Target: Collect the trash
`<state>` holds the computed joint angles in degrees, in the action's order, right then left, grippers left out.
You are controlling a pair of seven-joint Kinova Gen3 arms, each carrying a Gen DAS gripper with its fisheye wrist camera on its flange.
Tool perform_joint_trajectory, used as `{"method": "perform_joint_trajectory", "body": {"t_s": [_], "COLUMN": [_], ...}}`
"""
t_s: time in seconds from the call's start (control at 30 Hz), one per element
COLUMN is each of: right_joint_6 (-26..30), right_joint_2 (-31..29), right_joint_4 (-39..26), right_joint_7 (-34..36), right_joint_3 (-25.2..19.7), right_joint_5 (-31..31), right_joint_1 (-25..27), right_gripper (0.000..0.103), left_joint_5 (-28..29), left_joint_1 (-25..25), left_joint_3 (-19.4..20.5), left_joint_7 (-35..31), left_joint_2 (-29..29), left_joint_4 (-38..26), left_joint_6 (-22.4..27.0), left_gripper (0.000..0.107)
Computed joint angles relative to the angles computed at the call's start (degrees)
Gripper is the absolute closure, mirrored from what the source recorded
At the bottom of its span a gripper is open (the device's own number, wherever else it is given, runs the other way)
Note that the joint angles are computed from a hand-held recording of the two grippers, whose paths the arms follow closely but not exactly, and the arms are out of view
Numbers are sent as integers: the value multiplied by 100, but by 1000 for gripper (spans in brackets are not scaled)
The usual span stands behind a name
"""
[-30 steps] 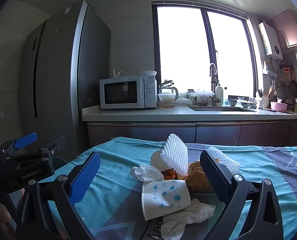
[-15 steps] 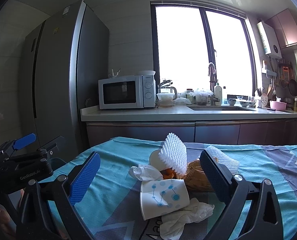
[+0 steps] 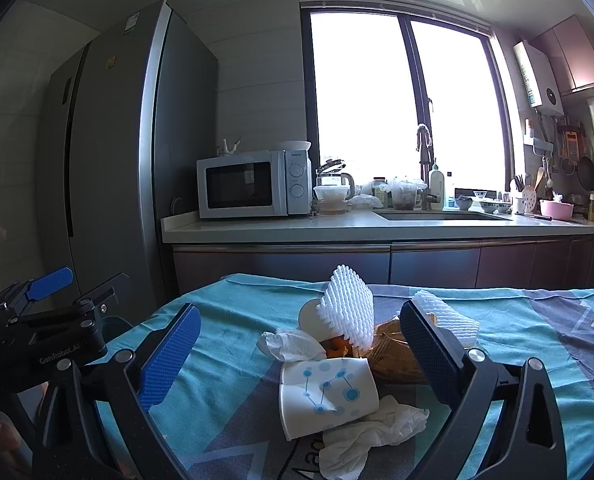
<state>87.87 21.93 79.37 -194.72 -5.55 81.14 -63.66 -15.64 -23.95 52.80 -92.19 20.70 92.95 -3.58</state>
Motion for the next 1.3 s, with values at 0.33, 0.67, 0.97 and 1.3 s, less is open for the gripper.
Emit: {"method": "perform_joint_trajectory", "body": {"t_s": [0.33, 0.67, 0.97, 1.3], "right_joint_6": [-31, -731, -681, -2772], "right_joint_2": [-145, -671, -1071, -1869], "right_joint_4": [201, 833, 1357, 2118], "right_joint_7": [-158, -689, -1099, -917], "right_joint_3": [-78, -340, 2, -664], "right_joint_5": [-278, -1105, -1282, -1944], "right_joint_1": [151, 809, 737, 2470], "right_gripper": [7, 11, 15, 16], "left_joint_5": [163, 556, 1086, 1719], "left_joint_1": [-142, 296, 1412, 2421], "left_joint_3": [615, 1059, 735, 16], "left_joint_7": [-703, -1968, -2656, -2912], "left_joint_2": [495, 1302, 2103, 2661], "left_joint_4": [-461, -1376, -2951, -4462], "left_joint_6": [904, 2538, 4605, 6389], "left_gripper": [10, 10, 33, 65]}}
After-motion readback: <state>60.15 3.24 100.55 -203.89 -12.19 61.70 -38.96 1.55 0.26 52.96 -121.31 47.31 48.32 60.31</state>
